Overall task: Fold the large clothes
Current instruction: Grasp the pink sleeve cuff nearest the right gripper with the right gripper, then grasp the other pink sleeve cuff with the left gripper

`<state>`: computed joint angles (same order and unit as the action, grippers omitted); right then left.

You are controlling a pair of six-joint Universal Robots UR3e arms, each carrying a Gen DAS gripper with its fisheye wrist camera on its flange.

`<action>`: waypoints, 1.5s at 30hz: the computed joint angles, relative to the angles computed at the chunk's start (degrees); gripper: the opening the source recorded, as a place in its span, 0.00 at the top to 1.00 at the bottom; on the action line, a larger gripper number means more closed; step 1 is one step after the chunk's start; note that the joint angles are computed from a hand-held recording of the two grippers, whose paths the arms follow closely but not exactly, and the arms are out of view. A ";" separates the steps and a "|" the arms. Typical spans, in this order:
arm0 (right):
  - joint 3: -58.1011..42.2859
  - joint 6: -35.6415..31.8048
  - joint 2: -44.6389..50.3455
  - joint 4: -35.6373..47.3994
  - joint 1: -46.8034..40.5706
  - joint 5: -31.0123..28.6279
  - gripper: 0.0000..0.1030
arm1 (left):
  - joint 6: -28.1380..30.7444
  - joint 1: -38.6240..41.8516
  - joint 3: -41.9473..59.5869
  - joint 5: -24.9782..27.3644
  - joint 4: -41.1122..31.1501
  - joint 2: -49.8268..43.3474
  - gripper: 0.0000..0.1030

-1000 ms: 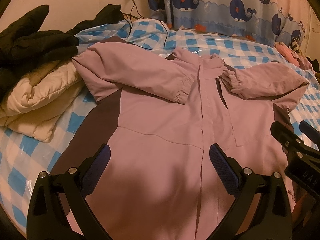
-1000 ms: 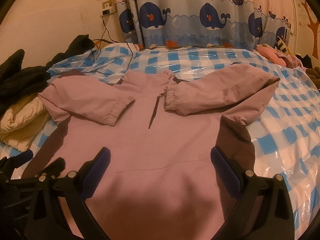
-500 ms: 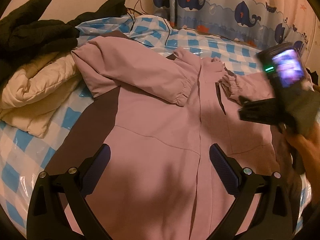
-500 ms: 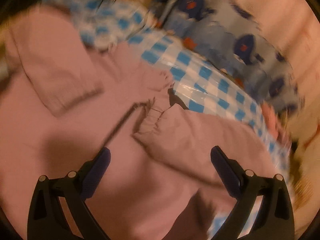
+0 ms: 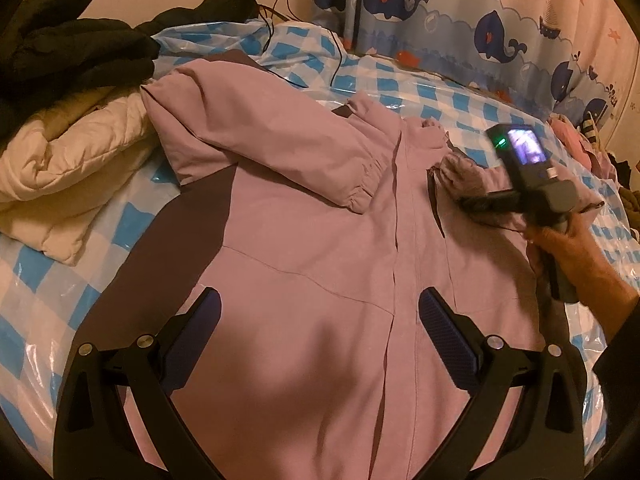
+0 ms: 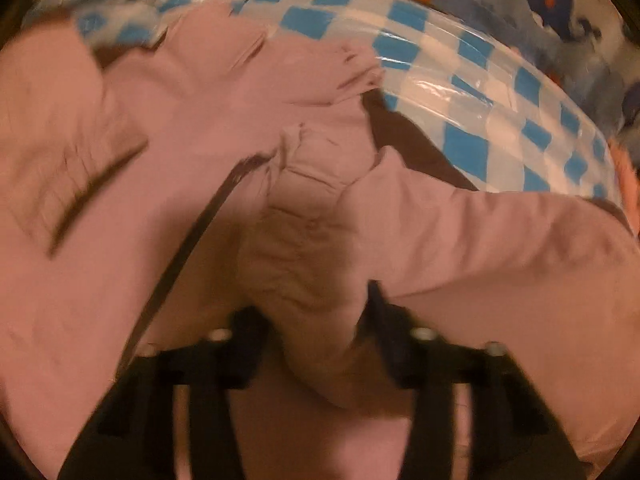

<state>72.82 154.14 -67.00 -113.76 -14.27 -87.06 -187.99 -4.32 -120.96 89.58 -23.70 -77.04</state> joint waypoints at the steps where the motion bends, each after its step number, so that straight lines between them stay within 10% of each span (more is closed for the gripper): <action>1: -1.19 0.22 -0.32 1.67 -1.69 2.49 0.74 | -0.21 -0.22 0.24 0.09 -0.01 -0.43 0.08; 14: -23.32 2.74 -7.56 22.90 -42.12 40.46 0.77 | -1.41 -5.15 2.74 4.14 0.18 -6.10 0.08; 20: -40.94 3.67 3.61 31.38 -57.64 33.52 0.73 | -2.96 -7.92 5.50 6.01 -1.07 -9.79 0.08; 22: -40.92 4.56 5.39 31.90 -61.30 30.47 0.51 | -3.45 -8.02 6.15 5.25 -1.76 -10.27 0.08; 30: -8.83 0.34 -13.43 24.26 -79.71 35.66 0.37 | -2.31 -7.26 5.93 5.58 -2.25 -8.61 0.08; 38: 3.73 -44.29 -40.43 84.03 -81.97 45.71 0.22 | 14.02 -5.68 9.48 11.10 4.60 -13.97 0.08; 41: 12.92 -45.09 -49.09 94.52 -74.52 45.74 0.22 | 25.65 -7.38 15.37 12.97 7.71 -20.88 0.08; 45: 26.58 -34.63 -57.27 87.29 -62.36 51.07 0.22 | 40.49 -7.36 25.42 9.15 4.61 -29.53 0.08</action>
<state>99.40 119.51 -124.27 -26.47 -76.62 -35.99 -147.50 -11.68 -95.55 98.73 -19.09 -106.56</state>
